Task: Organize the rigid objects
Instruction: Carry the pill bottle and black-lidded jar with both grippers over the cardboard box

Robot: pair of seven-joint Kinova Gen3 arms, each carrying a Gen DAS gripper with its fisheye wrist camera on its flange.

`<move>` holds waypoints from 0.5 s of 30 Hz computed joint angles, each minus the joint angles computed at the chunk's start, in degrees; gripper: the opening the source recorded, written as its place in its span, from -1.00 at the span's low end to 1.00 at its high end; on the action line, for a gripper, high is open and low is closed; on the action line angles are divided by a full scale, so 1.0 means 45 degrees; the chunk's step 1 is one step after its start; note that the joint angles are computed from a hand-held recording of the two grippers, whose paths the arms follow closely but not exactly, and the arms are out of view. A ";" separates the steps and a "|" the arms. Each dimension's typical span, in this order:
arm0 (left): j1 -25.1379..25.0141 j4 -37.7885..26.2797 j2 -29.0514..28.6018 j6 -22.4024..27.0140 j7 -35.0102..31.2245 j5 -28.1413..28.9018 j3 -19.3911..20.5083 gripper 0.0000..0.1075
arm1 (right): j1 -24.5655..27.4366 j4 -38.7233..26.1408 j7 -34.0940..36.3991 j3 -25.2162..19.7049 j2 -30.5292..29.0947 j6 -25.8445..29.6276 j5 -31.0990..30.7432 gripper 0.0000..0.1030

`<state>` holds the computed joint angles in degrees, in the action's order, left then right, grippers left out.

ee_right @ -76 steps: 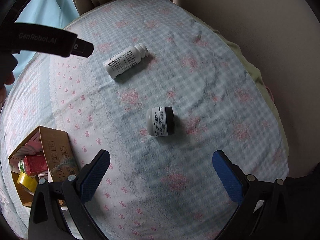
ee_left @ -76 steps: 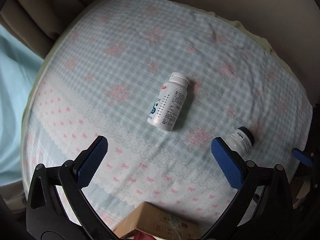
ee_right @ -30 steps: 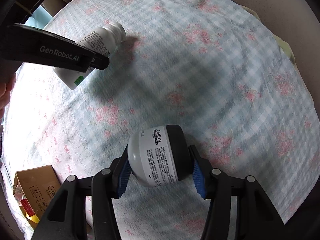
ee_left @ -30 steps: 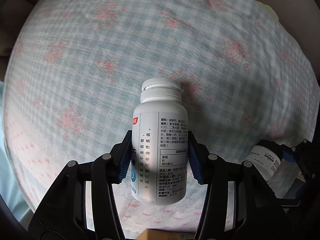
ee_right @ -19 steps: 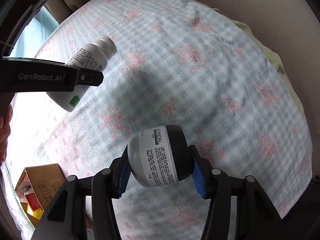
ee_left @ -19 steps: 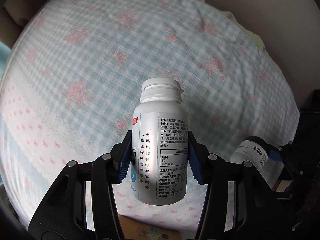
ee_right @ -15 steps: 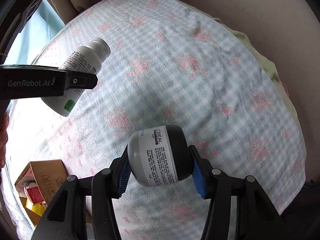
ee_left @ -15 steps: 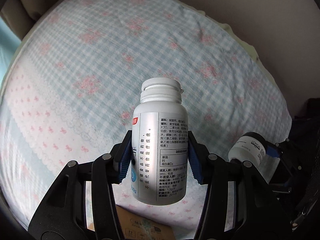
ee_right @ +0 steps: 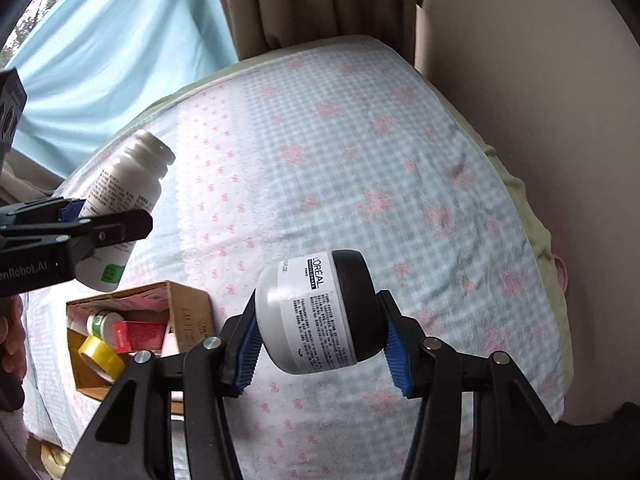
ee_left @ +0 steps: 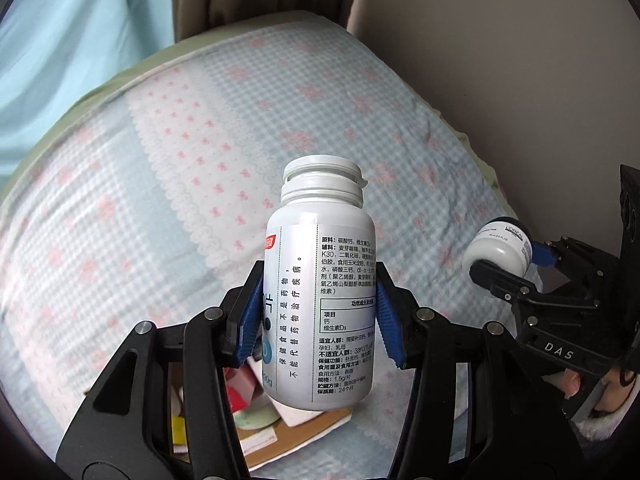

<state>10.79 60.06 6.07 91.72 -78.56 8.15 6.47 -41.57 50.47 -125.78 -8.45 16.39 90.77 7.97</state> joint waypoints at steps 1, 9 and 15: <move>-0.0193 0.0367 -0.0497 0.0036 0.0013 0.0044 -0.0169 -0.13 | -0.0167 -0.0387 -0.0012 -0.0087 0.0093 0.0137 -0.0028 -0.04; -0.1809 0.2921 -0.4009 0.1158 -0.0738 0.0238 -0.1439 -0.13 | -0.2294 -0.2917 -0.0677 -0.0178 0.1045 0.1053 -0.0184 -0.04; -0.2460 0.4654 -0.5834 0.1773 -0.1637 0.0311 -0.2425 -0.13 | -0.3655 -0.3288 -0.1832 -0.0156 0.1545 0.1041 -0.0555 -0.04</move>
<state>-0.28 81.00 -20.18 99.70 -85.93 9.55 -4.44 -58.02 35.67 -134.03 -9.15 23.34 95.45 5.47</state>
